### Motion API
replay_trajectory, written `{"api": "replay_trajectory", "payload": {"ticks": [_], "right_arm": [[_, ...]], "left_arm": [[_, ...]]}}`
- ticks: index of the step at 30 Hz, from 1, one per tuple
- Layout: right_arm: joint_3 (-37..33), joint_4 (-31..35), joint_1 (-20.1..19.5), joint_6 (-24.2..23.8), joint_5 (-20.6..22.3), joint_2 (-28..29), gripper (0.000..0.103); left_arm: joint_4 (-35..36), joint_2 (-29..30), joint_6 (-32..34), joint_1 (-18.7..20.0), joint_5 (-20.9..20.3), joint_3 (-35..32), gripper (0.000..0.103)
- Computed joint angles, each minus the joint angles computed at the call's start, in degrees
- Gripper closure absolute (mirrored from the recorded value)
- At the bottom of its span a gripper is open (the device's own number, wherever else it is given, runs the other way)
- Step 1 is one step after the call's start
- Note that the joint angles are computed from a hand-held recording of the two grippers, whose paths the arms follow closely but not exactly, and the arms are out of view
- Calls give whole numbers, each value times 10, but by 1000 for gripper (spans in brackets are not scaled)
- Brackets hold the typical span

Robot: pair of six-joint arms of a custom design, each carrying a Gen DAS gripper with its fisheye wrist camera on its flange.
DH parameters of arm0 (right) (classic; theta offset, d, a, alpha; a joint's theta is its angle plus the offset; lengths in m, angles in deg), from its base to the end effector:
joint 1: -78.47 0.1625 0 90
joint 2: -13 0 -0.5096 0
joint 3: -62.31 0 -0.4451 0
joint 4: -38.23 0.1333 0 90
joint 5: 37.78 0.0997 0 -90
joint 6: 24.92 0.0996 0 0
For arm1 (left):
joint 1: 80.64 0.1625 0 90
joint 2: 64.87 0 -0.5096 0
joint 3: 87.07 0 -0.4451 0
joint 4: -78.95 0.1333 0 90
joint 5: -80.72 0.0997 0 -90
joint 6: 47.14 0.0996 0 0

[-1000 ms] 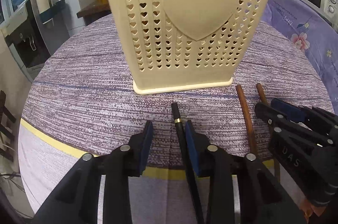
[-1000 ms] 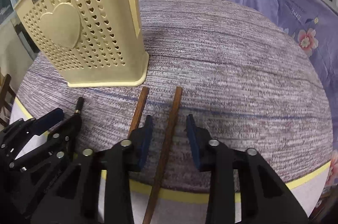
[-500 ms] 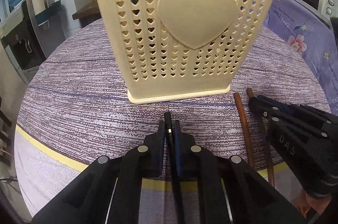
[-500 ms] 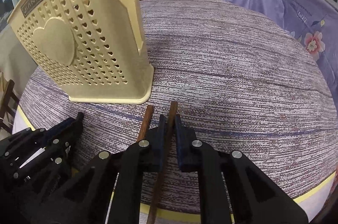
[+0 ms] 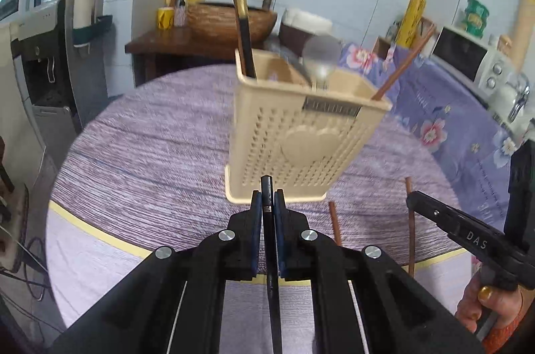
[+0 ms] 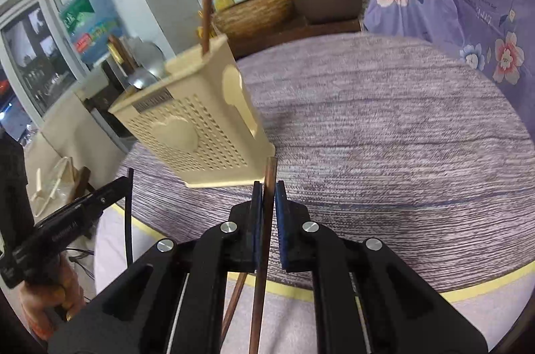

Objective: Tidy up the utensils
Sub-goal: 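Lift both chopsticks and lower them into the holder with both tools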

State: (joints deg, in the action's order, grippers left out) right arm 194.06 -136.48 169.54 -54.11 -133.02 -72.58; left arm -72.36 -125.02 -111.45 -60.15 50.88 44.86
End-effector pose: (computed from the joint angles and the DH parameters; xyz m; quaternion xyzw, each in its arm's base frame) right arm 0.1333 -0.4849 0.3340 0.2316 -0.9142 0.3093 0.1219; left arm -0.3745 -0.3745 0.1149 0.0848 0.8588 -0.4282 0.2684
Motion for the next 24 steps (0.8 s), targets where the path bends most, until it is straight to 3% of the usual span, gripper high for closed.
{"api": "replay_trajectory", "payload": {"ticks": [10, 24], "right_arm": [[12, 31, 20, -57, 33, -102, 94], [3, 55, 17, -68, 56, -134, 95]], "left_arm": [[51, -61, -32, -51, 41, 16, 95], [80, -78, -42, -66, 55, 13, 95]]}}
